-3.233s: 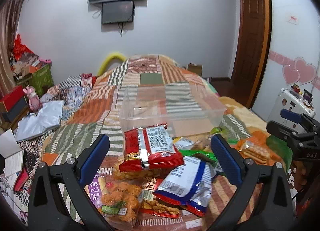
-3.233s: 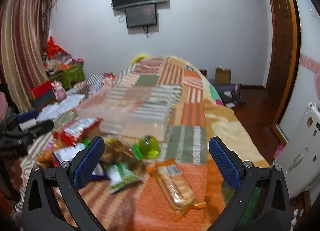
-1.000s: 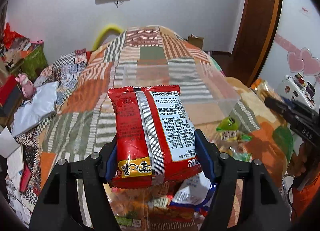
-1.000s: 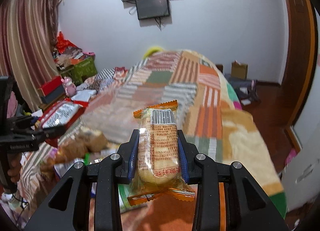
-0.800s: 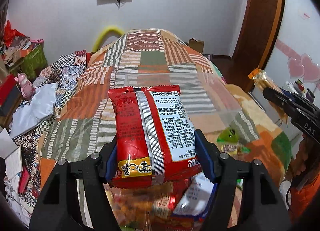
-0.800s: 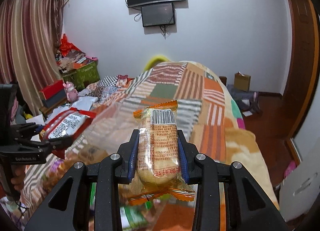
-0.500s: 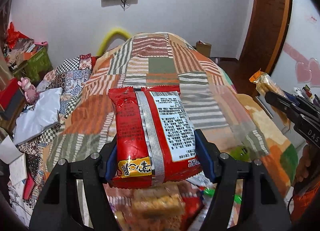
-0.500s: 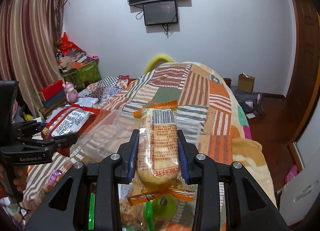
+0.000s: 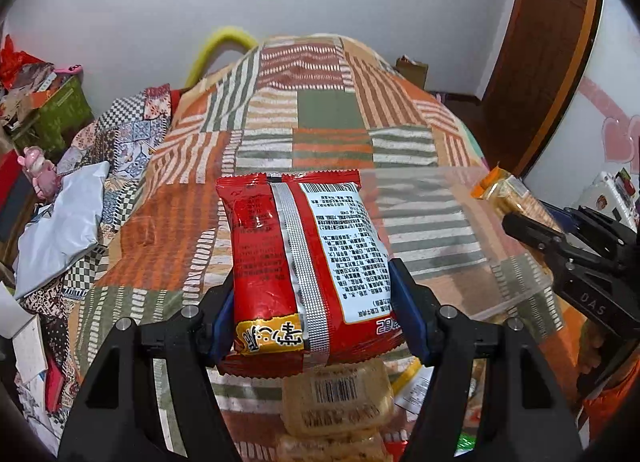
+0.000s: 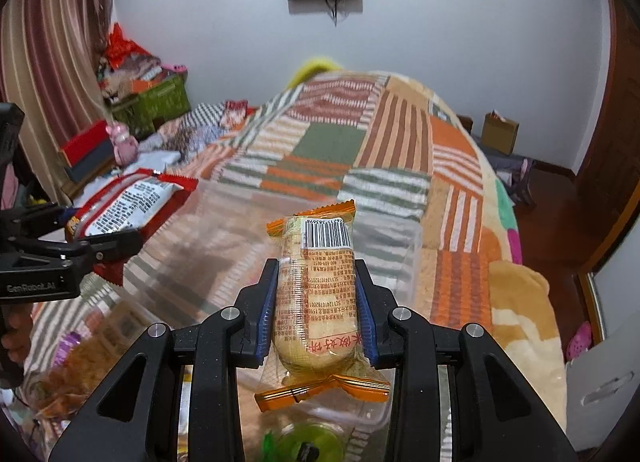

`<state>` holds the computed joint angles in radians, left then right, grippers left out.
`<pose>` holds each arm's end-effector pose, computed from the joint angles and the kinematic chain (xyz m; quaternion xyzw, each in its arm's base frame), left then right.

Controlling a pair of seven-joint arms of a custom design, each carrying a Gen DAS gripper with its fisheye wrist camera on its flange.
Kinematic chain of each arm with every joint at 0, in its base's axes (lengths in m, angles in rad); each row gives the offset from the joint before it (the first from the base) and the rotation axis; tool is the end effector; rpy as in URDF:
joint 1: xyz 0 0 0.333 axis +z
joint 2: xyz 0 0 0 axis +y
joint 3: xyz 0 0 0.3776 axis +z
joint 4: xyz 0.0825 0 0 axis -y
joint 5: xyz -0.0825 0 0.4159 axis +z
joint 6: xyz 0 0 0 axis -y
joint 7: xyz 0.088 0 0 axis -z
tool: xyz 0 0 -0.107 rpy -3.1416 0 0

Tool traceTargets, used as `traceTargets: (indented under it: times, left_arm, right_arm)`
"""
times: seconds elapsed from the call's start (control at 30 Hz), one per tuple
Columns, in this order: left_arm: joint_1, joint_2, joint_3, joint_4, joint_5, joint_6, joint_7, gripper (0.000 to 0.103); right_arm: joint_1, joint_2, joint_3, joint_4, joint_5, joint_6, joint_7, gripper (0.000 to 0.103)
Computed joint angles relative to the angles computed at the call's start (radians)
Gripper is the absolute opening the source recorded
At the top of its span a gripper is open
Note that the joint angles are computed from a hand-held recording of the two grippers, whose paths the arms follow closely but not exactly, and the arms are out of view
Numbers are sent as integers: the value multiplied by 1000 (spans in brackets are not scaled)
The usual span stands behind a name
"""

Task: Organize snacks
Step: 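Lower chip bag into box with left tool while right tool drops biscuit cake in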

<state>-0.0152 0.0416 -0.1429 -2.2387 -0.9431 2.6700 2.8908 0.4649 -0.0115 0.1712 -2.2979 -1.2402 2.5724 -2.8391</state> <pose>0.5781 -0.0671 0.4237 -0.3976 0.8556 -0.3124 0.1105 0.4359 0.3415 0.4146 -0.5676 0.7209 -0.2871 0.2751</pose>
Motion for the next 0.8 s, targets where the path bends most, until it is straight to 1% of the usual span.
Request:
traceTargets:
  times: [0.1,0.2,0.27,0.3,0.4,0.47,0.7,0.8]
  left_arm:
    - [-7,26,-8,9,40,16,-12,67]
    - [-9,54,-20,21,86,23,-41,67]
    - [-7,57,-36,16,60,54,0,67]
    - [-6,59,-41,16,57,57,11,67]
    - [-7,71,-45,22,86,42,-9,67]
    - [-8,77,-49,20,104,50,-19,67]
    - [-6,78,-68,-1,112,84,17,68]
    - [-7,74,-68,-12,118,84,21,70]
  right_arm:
    - [-9,25,-12,6,42,39,-44,32]
    - [-9,46,-21,13,83,55,-93,32]
    - [-6,58,-25,17,112,63,-128,32]
    - [-4,63,-27,20,124,64,-143,32]
    - [2,77,-34,25,158,70,-184,32]
    - [5,80,-39,24,179,79,-203,32]
    - [19,78,-41,29,202,61,-230,32]
    - [21,80,-43,32,212,61,-234,33]
